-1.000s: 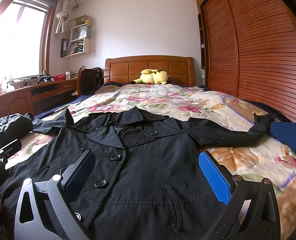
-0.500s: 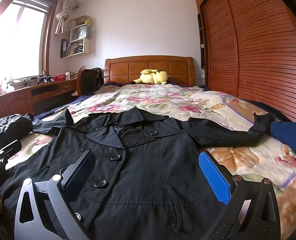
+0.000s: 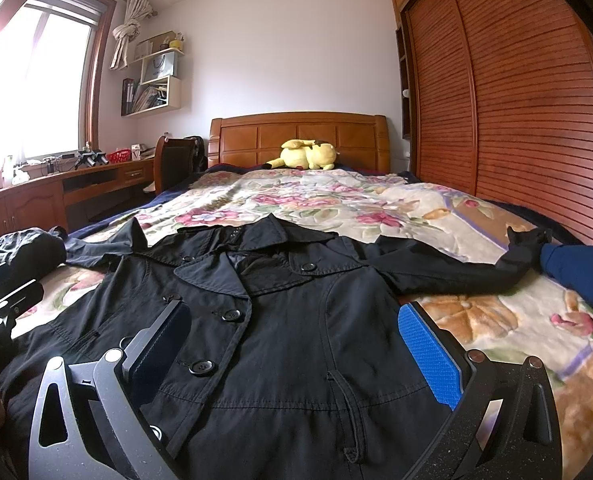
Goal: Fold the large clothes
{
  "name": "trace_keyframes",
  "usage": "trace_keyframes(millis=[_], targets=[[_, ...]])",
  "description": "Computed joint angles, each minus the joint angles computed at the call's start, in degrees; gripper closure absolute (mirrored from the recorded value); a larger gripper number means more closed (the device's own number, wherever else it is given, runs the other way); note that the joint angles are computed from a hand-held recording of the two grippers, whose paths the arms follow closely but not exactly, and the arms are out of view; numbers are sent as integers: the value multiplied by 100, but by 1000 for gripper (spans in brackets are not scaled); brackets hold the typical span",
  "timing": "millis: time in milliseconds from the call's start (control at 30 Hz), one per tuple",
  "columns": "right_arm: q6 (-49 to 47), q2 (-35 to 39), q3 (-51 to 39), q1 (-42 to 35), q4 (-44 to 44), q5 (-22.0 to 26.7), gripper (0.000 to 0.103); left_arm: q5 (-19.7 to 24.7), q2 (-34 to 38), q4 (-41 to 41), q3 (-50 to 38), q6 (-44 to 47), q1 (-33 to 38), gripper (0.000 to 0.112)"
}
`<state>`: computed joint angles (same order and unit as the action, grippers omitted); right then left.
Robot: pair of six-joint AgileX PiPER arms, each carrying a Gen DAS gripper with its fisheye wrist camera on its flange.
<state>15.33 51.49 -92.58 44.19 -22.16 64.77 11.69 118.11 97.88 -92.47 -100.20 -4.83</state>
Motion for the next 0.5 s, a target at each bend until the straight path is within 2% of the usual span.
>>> trace_keyframes(millis=[400, 500], targets=[[162, -8, 3, 207, -207, 55, 0, 18, -2, 33, 10, -34, -4, 10], [117, -11, 2, 144, -138, 38, 0, -109, -32, -108, 22, 131, 52, 10]])
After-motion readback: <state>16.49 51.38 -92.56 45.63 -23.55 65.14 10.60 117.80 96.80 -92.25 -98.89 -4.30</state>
